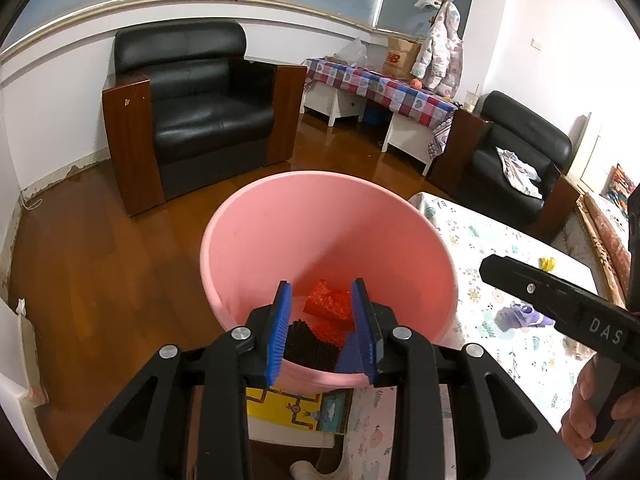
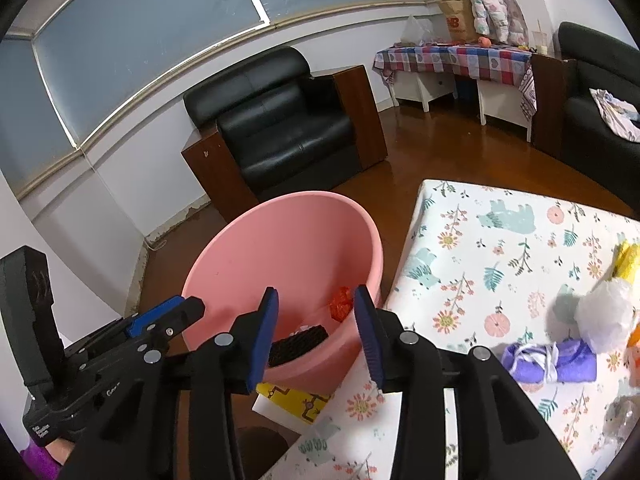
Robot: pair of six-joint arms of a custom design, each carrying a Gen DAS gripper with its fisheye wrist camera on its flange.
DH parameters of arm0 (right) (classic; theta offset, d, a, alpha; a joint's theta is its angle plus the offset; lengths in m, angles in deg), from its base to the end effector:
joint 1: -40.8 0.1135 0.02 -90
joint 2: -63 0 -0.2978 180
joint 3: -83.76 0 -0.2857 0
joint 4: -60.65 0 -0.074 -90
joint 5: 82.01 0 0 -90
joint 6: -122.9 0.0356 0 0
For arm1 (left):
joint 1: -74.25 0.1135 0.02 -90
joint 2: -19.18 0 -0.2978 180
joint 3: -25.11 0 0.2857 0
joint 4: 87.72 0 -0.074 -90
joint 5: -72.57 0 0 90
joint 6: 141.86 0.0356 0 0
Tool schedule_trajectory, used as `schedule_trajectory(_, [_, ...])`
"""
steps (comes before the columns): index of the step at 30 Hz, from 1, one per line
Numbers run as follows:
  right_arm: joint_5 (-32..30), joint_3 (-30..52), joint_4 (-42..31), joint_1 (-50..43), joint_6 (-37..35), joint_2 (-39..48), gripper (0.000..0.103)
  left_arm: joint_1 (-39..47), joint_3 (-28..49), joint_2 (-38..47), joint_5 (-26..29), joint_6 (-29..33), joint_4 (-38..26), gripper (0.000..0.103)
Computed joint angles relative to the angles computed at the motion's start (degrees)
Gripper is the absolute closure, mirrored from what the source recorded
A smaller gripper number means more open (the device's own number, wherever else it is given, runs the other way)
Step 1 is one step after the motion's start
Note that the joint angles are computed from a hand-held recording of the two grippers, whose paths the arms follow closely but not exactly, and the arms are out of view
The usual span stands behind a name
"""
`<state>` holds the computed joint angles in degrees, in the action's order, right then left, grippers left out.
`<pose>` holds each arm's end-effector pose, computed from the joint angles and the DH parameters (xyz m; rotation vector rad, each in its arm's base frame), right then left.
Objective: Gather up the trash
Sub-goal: 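Move both grippers back over the table toward the remaining trash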
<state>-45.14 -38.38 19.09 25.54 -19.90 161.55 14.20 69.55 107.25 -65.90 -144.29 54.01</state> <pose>0.2909 -0.0498 0.1272 -0.8383 2.2172 0.8919 0.1382 -0.1864 0.1174 -0.7077 2.1762 0.0876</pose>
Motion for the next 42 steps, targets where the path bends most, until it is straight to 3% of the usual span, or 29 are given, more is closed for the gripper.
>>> schedule_trajectory(8, [-0.6, 2.7, -9.7, -5.7, -8.9, 1.9, 0.06, -1.0, 2.9, 1.4, -0.3, 0.3, -2.2, 0.072])
schedule_trajectory(22, [-0.4, 7.6, -22.1, -18.5, -24.3, 5.9, 0.059, -2.4, 11.4, 9.0, 0.5, 7.5, 0.3, 0.072])
schedule_trajectory(42, [2.7, 19.0, -27.1, -34.1, -30.0, 17.4, 0.058, -4.8, 24.2, 21.2, 3.1, 16.9, 5.0, 0.072])
